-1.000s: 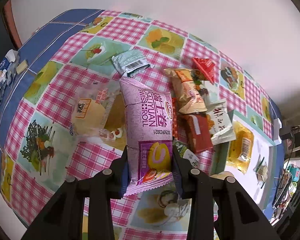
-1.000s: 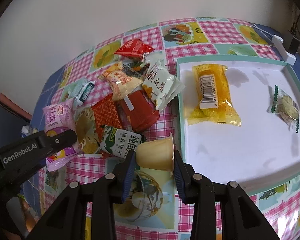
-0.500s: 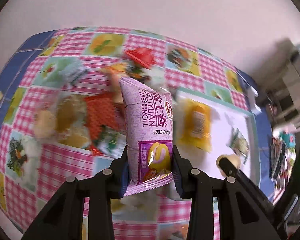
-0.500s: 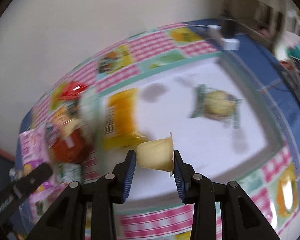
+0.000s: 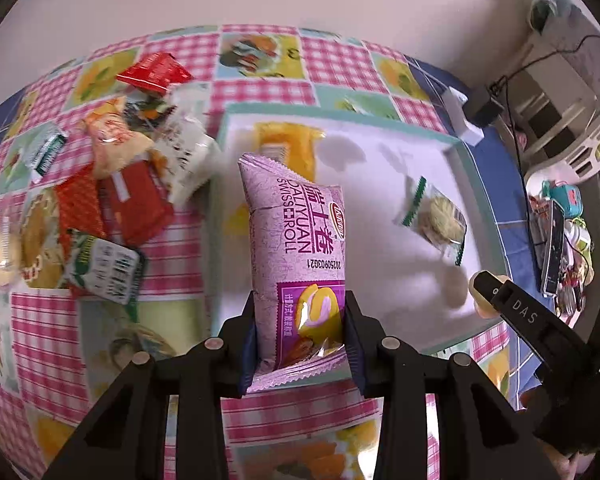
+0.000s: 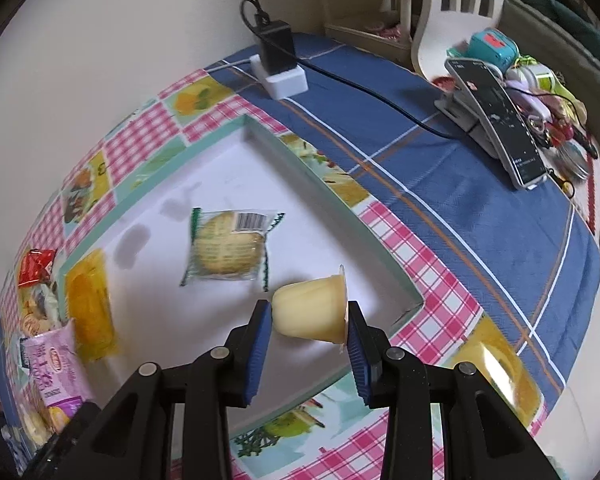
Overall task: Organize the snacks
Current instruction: 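Carry both items over the white tray and open both tools to release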
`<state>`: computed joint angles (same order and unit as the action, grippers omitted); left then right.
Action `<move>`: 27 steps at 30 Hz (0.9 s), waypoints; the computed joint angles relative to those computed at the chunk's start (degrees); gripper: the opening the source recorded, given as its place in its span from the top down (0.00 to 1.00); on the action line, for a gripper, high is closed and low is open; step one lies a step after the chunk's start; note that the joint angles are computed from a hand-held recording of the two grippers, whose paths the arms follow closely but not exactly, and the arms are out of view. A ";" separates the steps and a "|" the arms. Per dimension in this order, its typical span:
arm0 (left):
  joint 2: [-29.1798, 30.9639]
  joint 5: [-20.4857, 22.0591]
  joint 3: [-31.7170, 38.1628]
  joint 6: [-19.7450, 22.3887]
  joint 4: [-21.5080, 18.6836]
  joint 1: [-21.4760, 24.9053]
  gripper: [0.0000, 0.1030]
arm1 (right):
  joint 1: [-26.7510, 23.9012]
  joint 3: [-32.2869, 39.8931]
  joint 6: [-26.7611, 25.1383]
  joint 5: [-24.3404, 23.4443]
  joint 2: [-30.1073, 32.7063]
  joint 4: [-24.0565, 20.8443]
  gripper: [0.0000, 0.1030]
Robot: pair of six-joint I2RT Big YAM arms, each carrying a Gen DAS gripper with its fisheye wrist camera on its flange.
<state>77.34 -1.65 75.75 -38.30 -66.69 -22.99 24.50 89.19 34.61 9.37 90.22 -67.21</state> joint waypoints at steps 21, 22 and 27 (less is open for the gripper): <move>-1.68 -6.41 0.49 -4.33 -3.46 1.99 0.18 | 1.24 2.22 -2.69 0.81 1.72 -3.25 0.61; -1.87 -7.17 0.31 -4.91 -3.96 2.46 0.18 | 1.63 2.41 -2.92 1.29 1.87 -3.59 0.60; -4.33 -7.17 -2.72 -7.53 -3.76 6.82 0.13 | 3.22 2.74 -4.66 1.03 1.89 -3.11 0.38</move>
